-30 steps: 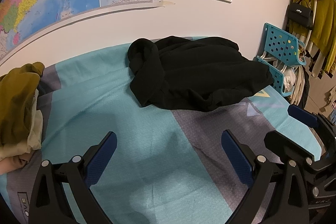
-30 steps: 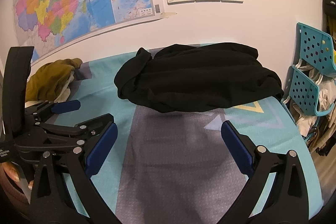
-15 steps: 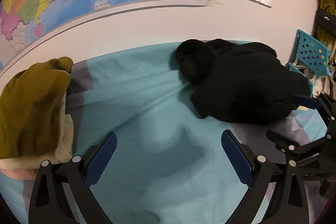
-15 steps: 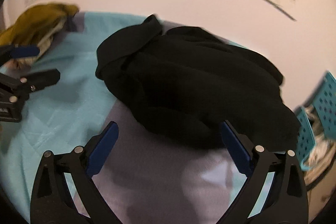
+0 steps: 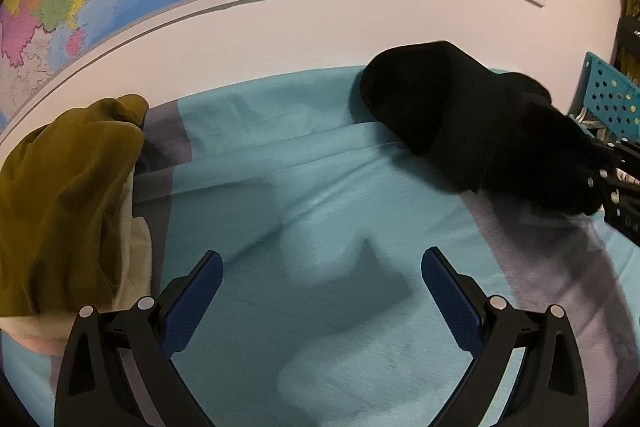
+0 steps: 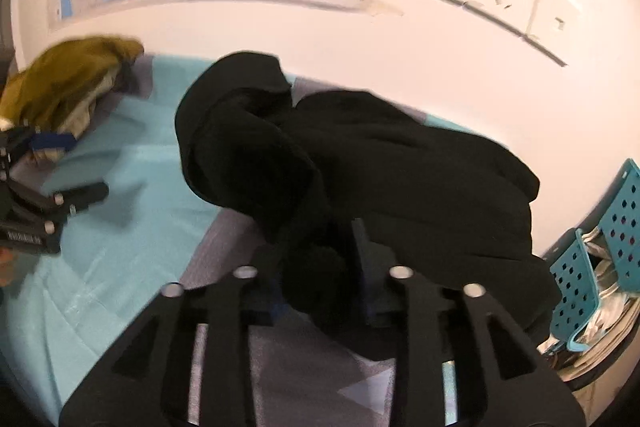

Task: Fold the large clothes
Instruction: 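Reach both grippers to the black jacket and grasp its shoulders, then lift the black jacket high with both grippers and shake it out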

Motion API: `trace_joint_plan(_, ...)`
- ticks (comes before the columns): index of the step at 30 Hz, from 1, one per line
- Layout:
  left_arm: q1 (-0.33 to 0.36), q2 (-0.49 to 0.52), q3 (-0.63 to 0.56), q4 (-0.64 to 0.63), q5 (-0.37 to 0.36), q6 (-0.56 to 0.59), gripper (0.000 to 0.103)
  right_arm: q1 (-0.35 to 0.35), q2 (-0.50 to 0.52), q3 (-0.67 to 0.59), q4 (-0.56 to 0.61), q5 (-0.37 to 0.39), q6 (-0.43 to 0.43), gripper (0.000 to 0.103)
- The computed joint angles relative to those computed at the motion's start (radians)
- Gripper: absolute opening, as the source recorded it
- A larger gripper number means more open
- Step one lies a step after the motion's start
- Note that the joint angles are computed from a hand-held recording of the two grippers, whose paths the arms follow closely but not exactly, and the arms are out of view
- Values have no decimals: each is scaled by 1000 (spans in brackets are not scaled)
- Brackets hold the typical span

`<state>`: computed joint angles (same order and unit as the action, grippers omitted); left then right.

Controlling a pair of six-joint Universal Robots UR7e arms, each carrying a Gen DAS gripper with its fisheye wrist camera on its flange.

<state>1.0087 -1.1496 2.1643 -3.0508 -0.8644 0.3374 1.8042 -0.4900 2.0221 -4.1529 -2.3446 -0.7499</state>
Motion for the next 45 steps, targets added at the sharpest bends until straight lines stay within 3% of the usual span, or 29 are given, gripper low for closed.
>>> trace_joint_plan(2, 5, 10, -10, -2, 12, 8, 96, -4, 41, -57, 9, -29, -72, 77)
trace_joint_plan(7, 13, 20, -19, -16, 17, 25, 96, -25, 96, -145, 69, 4, -152, 75)
trace_joint_plan(8, 15, 25, -22, -18, 23, 30, 96, -27, 96, -150, 84, 11, -154, 54)
trace_joint_plan(9, 18, 30, -26, -20, 26, 36, 96, -31, 80, -141, 121, 39, -142, 19)
trace_joint_plan(10, 22, 37, -32, -27, 32, 46, 96, -33, 54, -124, 161, 69, -120, 6)
trace_joint_plan(11, 25, 42, -36, -34, 33, 55, 96, -29, 35, -112, 164, 80, -107, 5)
trace_joint_plan(17, 48, 65, -86, -39, -35, 118, 96, 49, -191, 18, 25, 155, -61, 4)
trace_joint_plan(21, 35, 114, -127, -98, -102, 195, 96, 105, -290, 19, -44, 98, -121, 4)
trace_joint_plan(26, 13, 196, -184, -162, -239, 310, 96, 132, -393, 46, -79, 69, -157, 3)
trace_joint_plan(29, 4, 244, -234, -125, -331, 346, 96, 123, -435, 72, -73, 87, -129, 3)
trace_joint_plan(36, -19, 390, -358, -143, -453, 397, 96, 91, -522, 173, -92, 166, -60, 3)
trace_joint_plan(41, 2, 445, -485, 51, -623, 377, 96, 66, -572, 213, -91, 200, -50, 3)
trace_joint_plan(43, -5, 473, -514, 74, -654, 416, 86, 50, -590, 227, -91, 223, -38, 3)
trace_joint_plan(44, -10, 483, -522, 78, -655, 434, 64, 43, -597, 232, -98, 226, -36, 3)
trace_joint_plan(45, -18, 493, -531, 84, -648, 434, 34, 36, -606, 239, -102, 231, -31, 3)
